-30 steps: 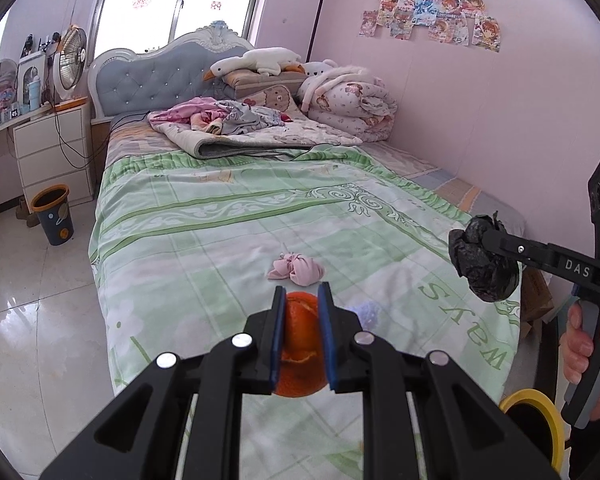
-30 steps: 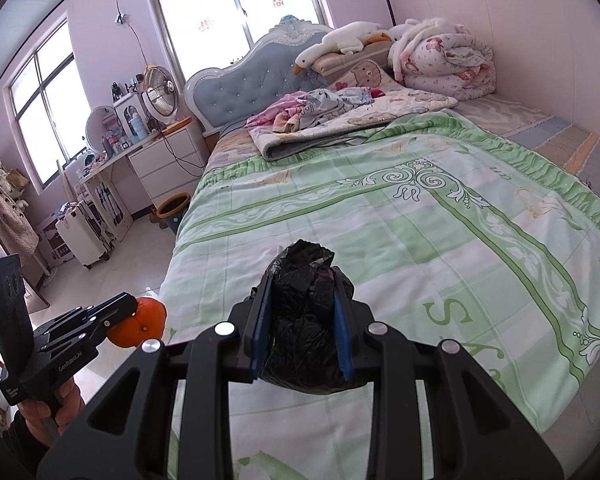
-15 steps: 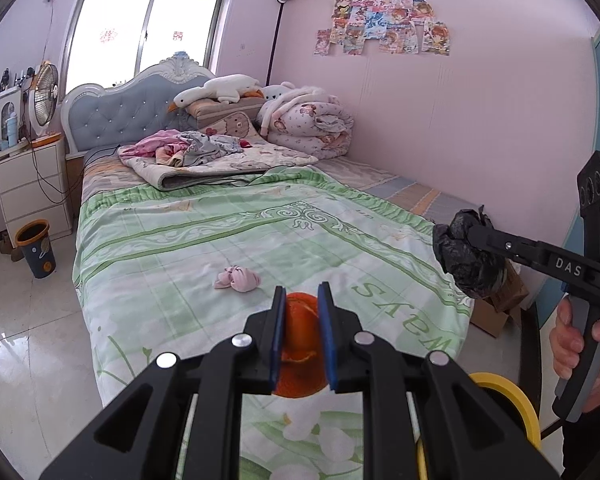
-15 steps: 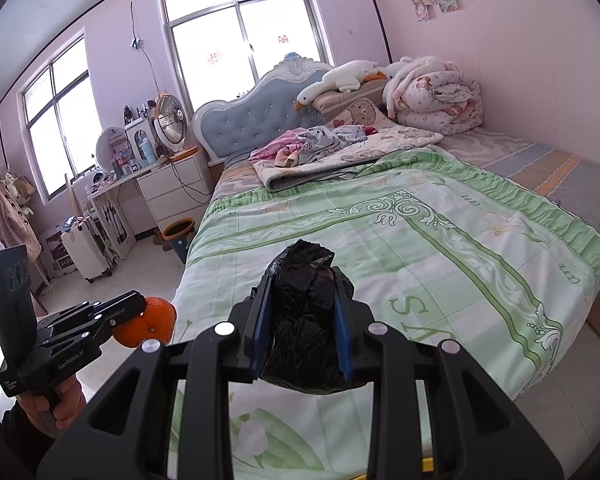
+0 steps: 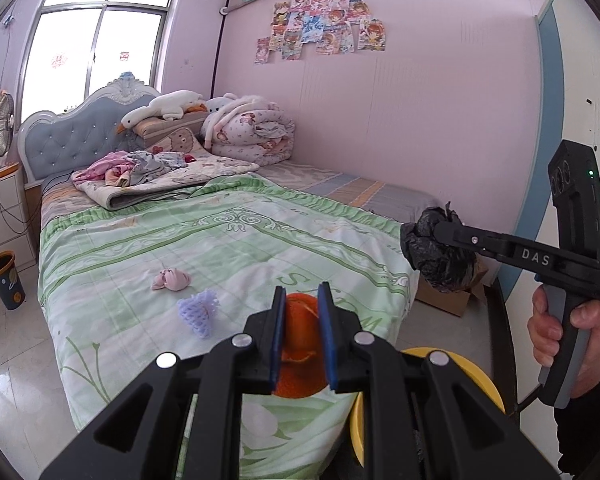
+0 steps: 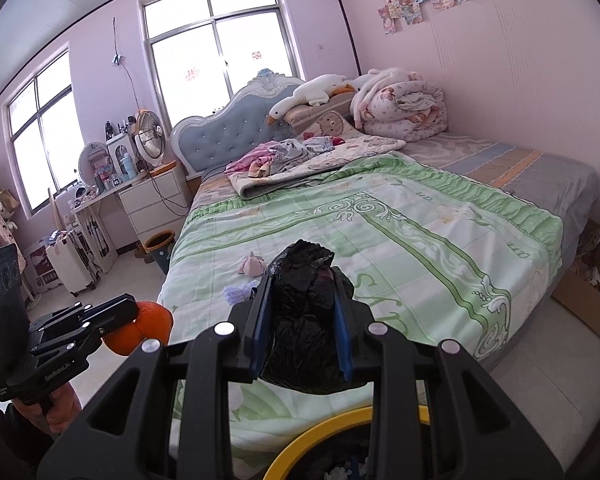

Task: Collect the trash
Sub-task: 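Carry the black bag and orange peel toward the bin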

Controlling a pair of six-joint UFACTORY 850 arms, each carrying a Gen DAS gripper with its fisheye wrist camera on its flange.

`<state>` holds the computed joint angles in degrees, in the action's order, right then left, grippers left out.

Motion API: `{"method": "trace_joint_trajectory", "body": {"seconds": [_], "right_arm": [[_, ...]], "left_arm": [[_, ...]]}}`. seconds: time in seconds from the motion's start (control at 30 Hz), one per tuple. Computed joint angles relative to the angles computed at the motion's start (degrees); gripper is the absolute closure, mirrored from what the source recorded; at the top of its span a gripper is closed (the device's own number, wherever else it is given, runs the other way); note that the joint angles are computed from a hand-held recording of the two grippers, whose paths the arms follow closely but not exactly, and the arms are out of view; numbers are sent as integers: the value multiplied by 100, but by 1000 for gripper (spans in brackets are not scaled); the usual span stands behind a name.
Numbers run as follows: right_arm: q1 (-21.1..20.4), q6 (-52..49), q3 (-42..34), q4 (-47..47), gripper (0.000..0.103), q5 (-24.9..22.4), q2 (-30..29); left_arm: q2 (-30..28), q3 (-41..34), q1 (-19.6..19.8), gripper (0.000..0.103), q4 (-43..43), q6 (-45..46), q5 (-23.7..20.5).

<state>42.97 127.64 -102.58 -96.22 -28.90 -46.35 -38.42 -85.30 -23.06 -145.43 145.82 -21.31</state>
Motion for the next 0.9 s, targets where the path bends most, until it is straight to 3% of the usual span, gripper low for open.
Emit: {"method": "trace_joint_trajectory", "body": {"seconds": [0.33, 0.6, 0.9], "right_arm": [[167, 1104, 1304, -433, 76, -322, 682], [255, 1598, 2013, -464, 76, -590, 1012], [232, 2065, 2428, -504, 75, -529, 1155]], "left_arm": [[101, 200, -267, 88, 309, -15, -136], [-14, 71, -457, 88, 658, -250, 22], [-396, -317, -612, 88, 1833, -1348, 239]]}}
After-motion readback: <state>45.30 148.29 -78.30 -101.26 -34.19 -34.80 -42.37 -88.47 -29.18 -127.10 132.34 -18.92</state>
